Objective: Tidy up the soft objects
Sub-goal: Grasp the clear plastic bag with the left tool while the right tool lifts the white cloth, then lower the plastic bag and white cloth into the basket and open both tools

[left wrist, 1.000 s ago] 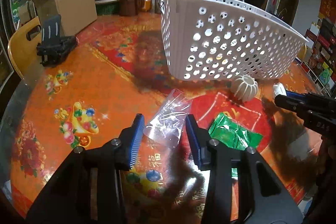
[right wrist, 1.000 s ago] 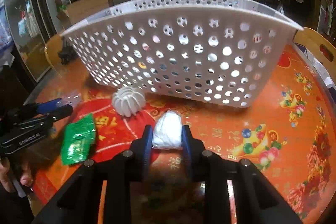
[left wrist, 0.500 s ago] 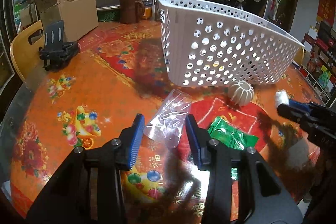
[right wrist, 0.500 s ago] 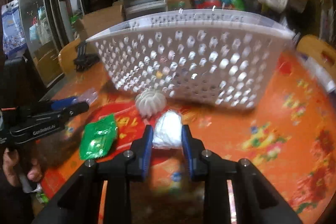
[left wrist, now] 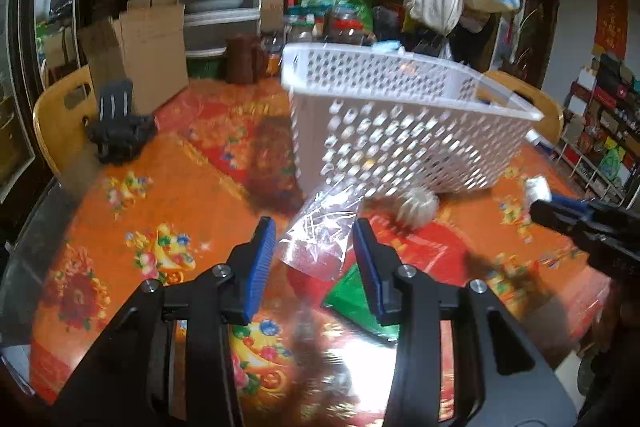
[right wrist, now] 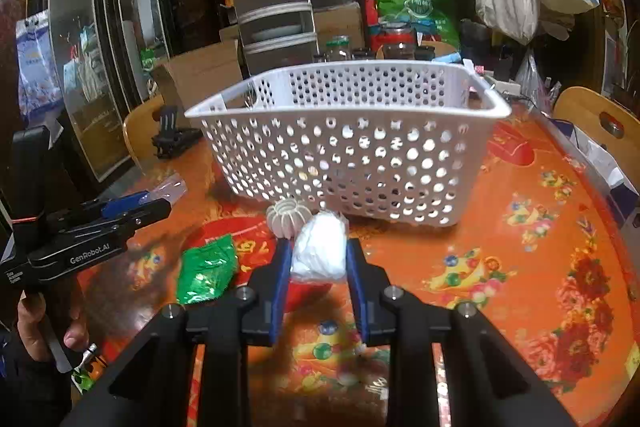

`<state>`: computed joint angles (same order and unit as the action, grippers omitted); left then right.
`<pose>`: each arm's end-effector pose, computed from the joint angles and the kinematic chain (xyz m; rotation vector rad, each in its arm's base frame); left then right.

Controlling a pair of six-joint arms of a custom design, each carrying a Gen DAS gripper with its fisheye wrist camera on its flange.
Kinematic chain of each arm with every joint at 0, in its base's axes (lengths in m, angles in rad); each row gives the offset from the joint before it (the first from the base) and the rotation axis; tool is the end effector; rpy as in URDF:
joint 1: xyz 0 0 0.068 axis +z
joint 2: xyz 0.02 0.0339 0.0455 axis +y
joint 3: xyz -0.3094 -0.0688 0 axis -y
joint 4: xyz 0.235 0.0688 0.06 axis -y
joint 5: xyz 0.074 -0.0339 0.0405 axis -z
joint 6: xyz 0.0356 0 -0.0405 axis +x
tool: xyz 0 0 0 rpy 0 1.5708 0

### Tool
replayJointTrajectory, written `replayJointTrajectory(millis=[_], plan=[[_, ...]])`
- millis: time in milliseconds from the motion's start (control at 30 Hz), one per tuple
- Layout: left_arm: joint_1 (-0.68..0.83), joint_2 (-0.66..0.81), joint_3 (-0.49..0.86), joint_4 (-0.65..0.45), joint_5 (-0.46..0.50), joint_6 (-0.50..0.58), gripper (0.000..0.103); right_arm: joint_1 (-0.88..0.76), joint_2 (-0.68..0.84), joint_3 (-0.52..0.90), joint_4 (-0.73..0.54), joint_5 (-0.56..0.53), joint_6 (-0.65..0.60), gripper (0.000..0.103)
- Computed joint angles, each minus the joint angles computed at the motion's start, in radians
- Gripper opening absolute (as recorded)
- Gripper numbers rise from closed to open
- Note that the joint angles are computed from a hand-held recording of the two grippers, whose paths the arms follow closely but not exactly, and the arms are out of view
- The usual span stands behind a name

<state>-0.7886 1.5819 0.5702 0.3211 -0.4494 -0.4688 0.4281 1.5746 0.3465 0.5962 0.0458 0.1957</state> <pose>0.2088 -0.1882 0.1879 0.1153 2.1859 -0.2004 0.2236 0.1003 0.1570 -0.2315 2.2058 0.2969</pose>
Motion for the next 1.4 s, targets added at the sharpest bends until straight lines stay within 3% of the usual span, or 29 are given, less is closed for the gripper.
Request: replayJointTrajectory(millis=[133,367,600,867,1233,1400], plan=[[-0.032,-0.084,0.064,-0.133,-0.031,-0.013,0.038,-0.05,-0.117,0.08,-0.157,-0.067,-0.016,0.026],[-0.059,-0.153,0.203,-0.324,-0.061,-0.021,0.038,-0.071,-0.282,0.177,-0.36,-0.005,-0.084,0.026],[-0.094,-0.14,0.427,-0.494,-0.104,0.033,0.038,-0.114,-0.325,0.32,-0.511,-0.013,-0.157,0.026],[-0.05,0.012,0.774,-0.678,-0.054,0.08,0.038,-0.206,-0.161,0.587,-0.678,-0.125,-0.174,0.026],[0.079,0.346,1.163,-0.874,0.067,0.058,0.038,-0.211,0.067,0.789,-0.743,-0.078,-0.17,0.026],[0.136,0.519,1.328,-0.973,0.12,0.053,0.038,-0.211,0.239,0.934,-0.847,-0.044,-0.179,0.026]])
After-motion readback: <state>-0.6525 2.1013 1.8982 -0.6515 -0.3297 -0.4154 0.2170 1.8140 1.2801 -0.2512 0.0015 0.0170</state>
